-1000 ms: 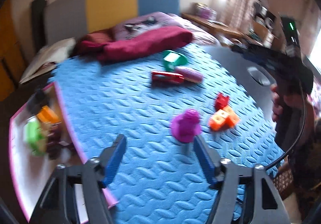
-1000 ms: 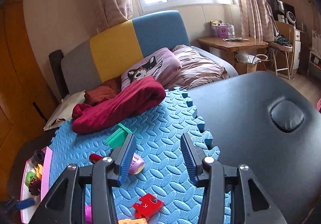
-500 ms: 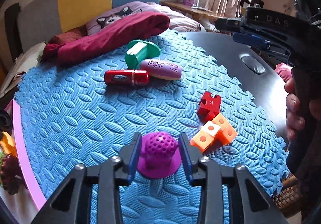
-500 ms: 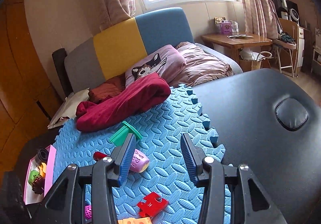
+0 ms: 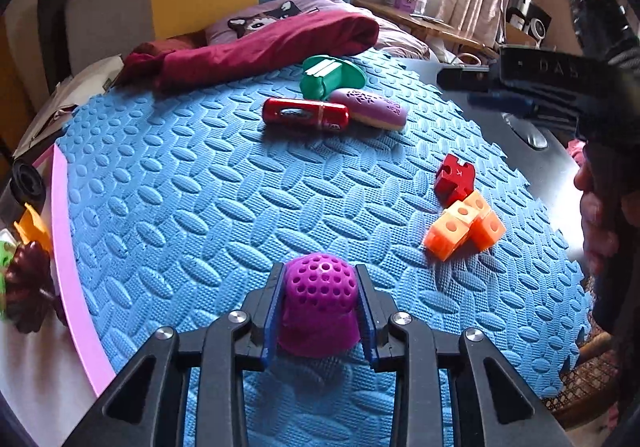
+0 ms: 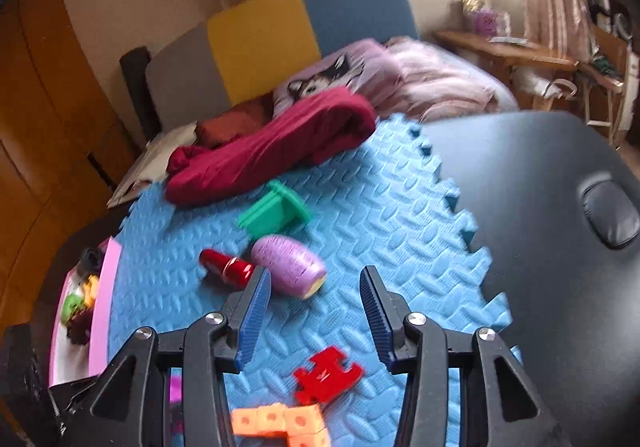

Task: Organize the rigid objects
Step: 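Grasp the magenta toy with the left gripper while the right gripper grasps the orange cube blocks, then carry the magenta toy into the white tray and release it with the left gripper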

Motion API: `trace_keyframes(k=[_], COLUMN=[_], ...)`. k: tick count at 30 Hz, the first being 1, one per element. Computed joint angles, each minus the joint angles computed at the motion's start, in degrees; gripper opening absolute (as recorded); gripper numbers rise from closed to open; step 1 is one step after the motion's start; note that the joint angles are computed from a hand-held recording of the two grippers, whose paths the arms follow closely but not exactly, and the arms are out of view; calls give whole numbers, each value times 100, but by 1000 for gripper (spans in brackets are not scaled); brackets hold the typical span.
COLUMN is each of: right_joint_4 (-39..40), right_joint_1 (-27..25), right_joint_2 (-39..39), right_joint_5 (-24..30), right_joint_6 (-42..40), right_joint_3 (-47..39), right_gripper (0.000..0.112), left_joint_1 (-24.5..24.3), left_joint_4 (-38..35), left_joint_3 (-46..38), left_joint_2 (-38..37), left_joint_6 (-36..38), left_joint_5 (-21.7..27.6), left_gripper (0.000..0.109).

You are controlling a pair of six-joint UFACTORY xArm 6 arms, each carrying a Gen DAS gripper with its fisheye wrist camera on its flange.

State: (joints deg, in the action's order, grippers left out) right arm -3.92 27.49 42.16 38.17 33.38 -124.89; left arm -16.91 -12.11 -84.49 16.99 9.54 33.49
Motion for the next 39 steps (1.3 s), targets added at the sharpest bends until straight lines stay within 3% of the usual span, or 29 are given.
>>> trace_keyframes(k=[3, 7, 13, 20, 24, 27, 39], right_joint_4=[66, 388, 96, -169, -148, -947, -1111], right_joint_1=[100, 229, 423, 518, 578, 714, 711], right_joint_2=[-36, -341, -580, -457, 61, 218, -4], right_joint_5=[185, 239, 568, 834, 1484, 1789, 1402], right_joint_6=[-231, -601, -575, -287, -303, 39, 271], right_joint_3=[-30, 395, 763, 679, -50, -316, 141], right_gripper=[47, 71, 81, 81, 80, 60, 63], left_joint_1=[39, 108, 147, 158, 168, 172, 97], left_joint_4=[-85, -293, -352, -596, -571, -275, 71], left_joint_3=[247, 479, 823, 1186, 1381, 1468, 1661], left_joint_2=[-150, -311, -580, -909, -1061, -1093, -1122], left_joint_6=[63, 164, 92, 158, 111, -130, -342], left_joint_5=[-166, -278, -337, -322, -443, -525, -935], left_gripper=[33, 33, 33, 33, 33, 33, 33])
